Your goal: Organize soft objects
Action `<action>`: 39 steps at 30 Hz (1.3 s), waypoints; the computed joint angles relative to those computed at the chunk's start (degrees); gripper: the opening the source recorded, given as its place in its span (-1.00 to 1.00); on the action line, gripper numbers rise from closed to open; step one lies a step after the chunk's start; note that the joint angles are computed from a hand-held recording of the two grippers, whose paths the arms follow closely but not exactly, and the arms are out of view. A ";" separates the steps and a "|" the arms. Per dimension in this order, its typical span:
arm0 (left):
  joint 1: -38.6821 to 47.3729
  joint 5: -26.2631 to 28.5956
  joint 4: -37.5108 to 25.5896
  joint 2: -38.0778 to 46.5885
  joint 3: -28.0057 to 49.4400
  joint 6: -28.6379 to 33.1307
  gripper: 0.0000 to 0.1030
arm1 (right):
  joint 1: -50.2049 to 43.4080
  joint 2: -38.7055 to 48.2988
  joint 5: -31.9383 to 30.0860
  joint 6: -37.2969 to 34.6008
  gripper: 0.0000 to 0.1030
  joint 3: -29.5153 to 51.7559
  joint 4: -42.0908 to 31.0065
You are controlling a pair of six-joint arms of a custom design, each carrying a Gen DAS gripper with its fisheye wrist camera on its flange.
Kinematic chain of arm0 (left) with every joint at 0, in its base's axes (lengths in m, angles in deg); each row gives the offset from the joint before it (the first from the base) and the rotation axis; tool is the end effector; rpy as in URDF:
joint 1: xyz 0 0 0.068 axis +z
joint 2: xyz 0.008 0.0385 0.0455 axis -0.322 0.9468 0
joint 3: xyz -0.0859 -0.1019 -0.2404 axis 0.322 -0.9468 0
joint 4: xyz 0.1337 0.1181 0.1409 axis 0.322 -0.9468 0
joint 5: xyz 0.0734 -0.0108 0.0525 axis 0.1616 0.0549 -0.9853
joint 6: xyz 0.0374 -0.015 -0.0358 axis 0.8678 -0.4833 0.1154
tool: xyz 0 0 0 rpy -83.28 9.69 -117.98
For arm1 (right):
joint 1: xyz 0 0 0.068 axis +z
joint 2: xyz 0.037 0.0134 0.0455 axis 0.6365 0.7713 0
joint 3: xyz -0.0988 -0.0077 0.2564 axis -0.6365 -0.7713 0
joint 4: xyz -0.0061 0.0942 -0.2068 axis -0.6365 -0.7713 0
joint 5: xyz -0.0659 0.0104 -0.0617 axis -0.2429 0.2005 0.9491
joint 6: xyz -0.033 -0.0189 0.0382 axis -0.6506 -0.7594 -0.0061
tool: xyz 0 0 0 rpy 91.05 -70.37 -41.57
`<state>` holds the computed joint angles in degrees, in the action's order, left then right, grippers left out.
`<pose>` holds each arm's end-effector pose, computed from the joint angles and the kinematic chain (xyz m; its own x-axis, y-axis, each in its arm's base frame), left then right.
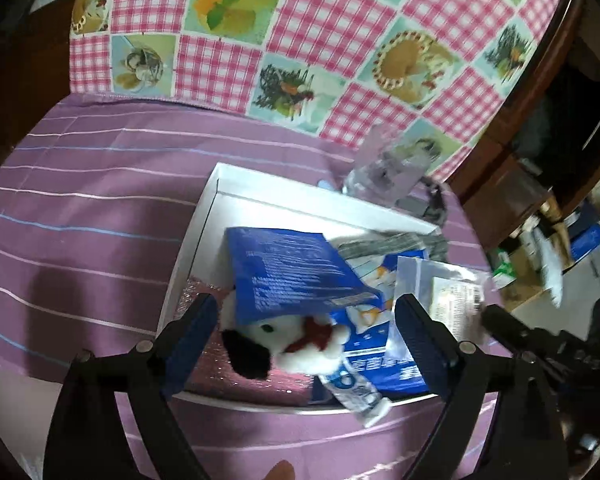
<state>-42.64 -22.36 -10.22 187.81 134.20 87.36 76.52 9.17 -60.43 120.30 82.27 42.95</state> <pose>0.3955 -0.1915 0.2013 -0.7416 0.3252 -0.5868 0.5923 0.7281 -0.3450 0.2045 0.1327 0.1808 -0.3365 0.8373 -0.4309 0.5305 0.5466 0.6479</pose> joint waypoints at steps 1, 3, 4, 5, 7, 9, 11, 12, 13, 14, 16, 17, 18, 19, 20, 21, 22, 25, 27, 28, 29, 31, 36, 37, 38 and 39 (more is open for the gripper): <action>0.08 0.23 0.42 -0.67 -0.53 -0.11 0.76 | 0.23 -0.25 0.48 -0.12 -0.89 -0.04 0.07; 0.27 0.52 1.84 -2.31 -2.20 -0.30 0.76 | 1.02 -0.38 2.21 0.22 -0.89 0.16 -0.11; 0.33 0.68 2.08 -2.76 -2.58 -0.36 0.74 | 1.22 -0.06 2.68 0.13 -0.89 0.64 -0.58; 0.52 1.45 2.46 -3.03 -2.91 -0.33 0.74 | 1.21 0.31 2.69 -0.19 -0.89 1.19 -1.13; 1.06 3.19 1.99 -2.76 -2.51 -1.58 0.57 | 1.32 1.29 3.09 0.10 -0.89 2.07 -1.90; 1.29 3.72 -0.43 -1.67 -0.69 -1.78 0.15 | 1.22 2.24 2.72 -0.07 -0.89 2.99 -2.66; 1.15 2.59 -2.83 -0.62 1.15 -0.58 -0.37 | 1.23 2.41 2.91 0.05 -0.89 3.08 -2.47; 0.95 1.10 -3.98 -0.27 1.87 -0.10 -0.62 | 1.32 2.41 3.25 0.28 -0.89 2.79 -1.74; 0.81 -0.13 -4.90 0.04 2.41 0.27 -0.75 | 1.44 2.10 3.61 0.38 -0.89 2.20 -0.71; 0.86 -0.77 -6.07 0.45 3.15 0.61 -0.77 | 1.54 1.68 4.05 0.57 -0.89 1.56 0.54; 1.29 -0.20 -6.74 0.62 3.59 1.06 -0.81 | 1.73 1.18 4.48 1.30 -0.89 -0.12 4.33; 1.54 -0.11 -5.88 0.13 2.94 0.99 -0.81 | 1.53 1.44 3.69 1.19 -0.89 -0.38 5.83; 1.70 -0.69 -4.72 -0.55 2.09 0.84 -0.81 | 1.07 2.36 2.25 0.91 -0.89 0.41 6.08; 1.67 -1.62 -3.94 -1.02 1.50 1.01 -0.81 | 0.69 3.26 1.21 0.70 -0.89 1.64 5.46; 1.51 -2.93 -3.37 -1.43 1.04 1.64 -0.81 | -0.11 4.92 -0.08 0.40 -0.89 3.14 5.80; 1.35 -3.98 -3.02 -1.69 0.71 2.19 -0.81 | -0.97 6.17 -1.50 0.49 -0.89 3.85 7.27; 1.26 -4.59 -2.79 -1.80 0.55 2.36 -0.81 | -1.99 7.42 -3.31 0.41 -0.89 3.96 10.24; 1.87 -2.57 -4.47 -0.83 1.99 1.06 -0.81 | -4.66 12.68 -7.55 0.20 -0.89 6.02 17.76; 1.94 -0.14 -6.01 -0.34 2.92 1.97 -0.81 | -6.42 17.86 -9.12 0.67 -0.87 9.10 20.78; 1.79 -0.09 -5.92 -0.54 2.68 2.60 -0.81 | -7.34 20.36 -10.75 0.83 -0.87 11.66 19.17; 1.56 -0.58 -5.40 -1.01 2.04 2.92 -0.81 | -8.22 22.83 -12.76 0.80 -0.87 14.52 16.51; 0.95 -2.76 -3.19 -2.47 -0.10 3.24 -0.81 | -9.28 27.63 -16.27 -0.12 -0.82 20.17 9.55; 0.95 -4.73 -0.48 -3.83 -2.05 3.42 -0.80 | -6.62 29.19 -9.64 -1.65 -0.89 23.93 0.87; 1.01 -5.32 -0.49 -3.93 -2.10 3.45 -0.80 | -5.67 28.55 -7.04 -2.15 -0.87 24.75 -1.75; 0.96 -6.03 -0.41 -4.05 -2.20 3.40 -0.80 | -4.29 27.38 -3.42 -2.67 -0.85 25.04 -4.14; 0.84 -6.94 -0.23 -4.22 -2.38 3.33 -0.80 | -3.03 26.04 -0.28 -3.11 -0.79 24.32 -4.92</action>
